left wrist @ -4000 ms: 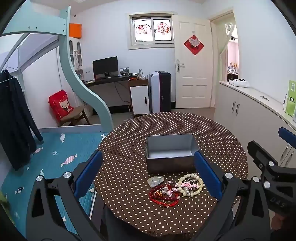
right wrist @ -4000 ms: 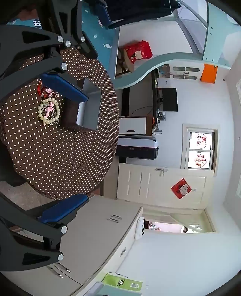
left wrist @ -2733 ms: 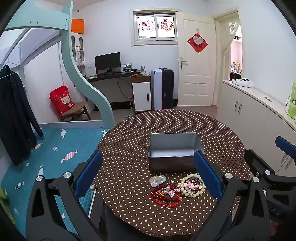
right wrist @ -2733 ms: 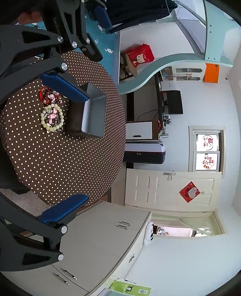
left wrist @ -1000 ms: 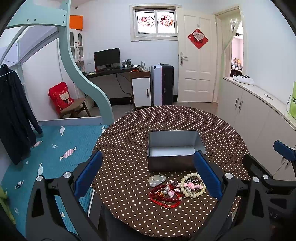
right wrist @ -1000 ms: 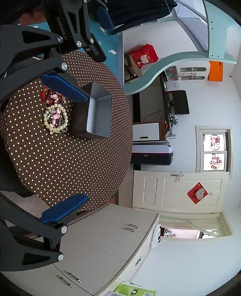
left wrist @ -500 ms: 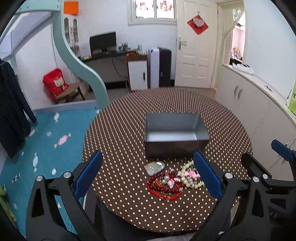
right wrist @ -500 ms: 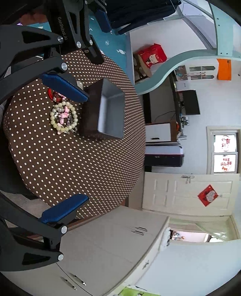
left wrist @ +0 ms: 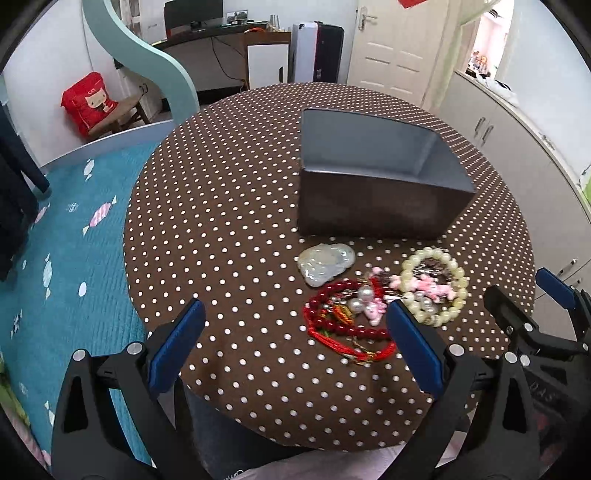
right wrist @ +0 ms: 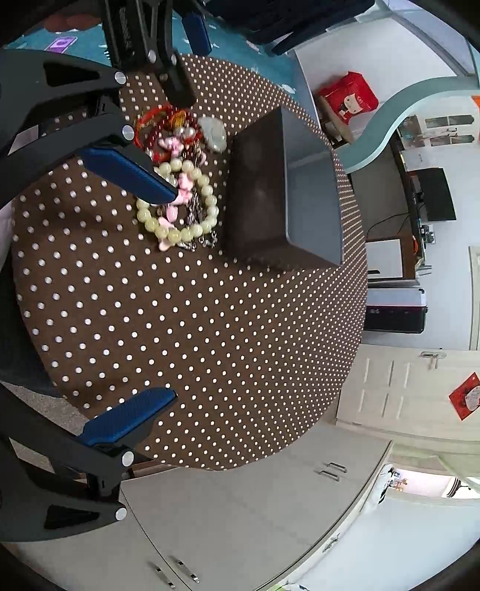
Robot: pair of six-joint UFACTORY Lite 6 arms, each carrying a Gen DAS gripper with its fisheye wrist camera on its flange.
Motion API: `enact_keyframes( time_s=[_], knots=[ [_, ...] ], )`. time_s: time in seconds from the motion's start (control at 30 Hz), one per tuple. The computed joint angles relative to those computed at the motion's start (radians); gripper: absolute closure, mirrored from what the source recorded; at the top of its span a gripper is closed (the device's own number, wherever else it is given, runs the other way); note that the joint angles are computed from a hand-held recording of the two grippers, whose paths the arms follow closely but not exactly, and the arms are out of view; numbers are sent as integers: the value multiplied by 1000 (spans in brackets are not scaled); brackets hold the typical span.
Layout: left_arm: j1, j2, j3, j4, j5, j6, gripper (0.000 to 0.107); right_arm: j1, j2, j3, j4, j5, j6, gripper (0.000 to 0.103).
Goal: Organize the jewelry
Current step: 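Lower both tools toward the bracelets beside the grey box, then grasp the red bead bracelet with the left tool while the right tool grasps the cream pearl bracelet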
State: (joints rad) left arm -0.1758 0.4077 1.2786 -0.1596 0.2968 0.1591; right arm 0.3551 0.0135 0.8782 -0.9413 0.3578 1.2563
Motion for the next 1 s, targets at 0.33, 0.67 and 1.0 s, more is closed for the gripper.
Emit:
enact_keyframes(
  time_s=[0.33,0.67,1.0],
  knots=[
    [52,91,56,-91,44,126,39,-8,61,1,-83,-21,57,8],
    [49,151,135,-64,93,188,49,3,143,47,-171,20,117,17],
    [42,190,172,-175,123,445,95,5,156,47,-263,-106,118,80]
  ],
)
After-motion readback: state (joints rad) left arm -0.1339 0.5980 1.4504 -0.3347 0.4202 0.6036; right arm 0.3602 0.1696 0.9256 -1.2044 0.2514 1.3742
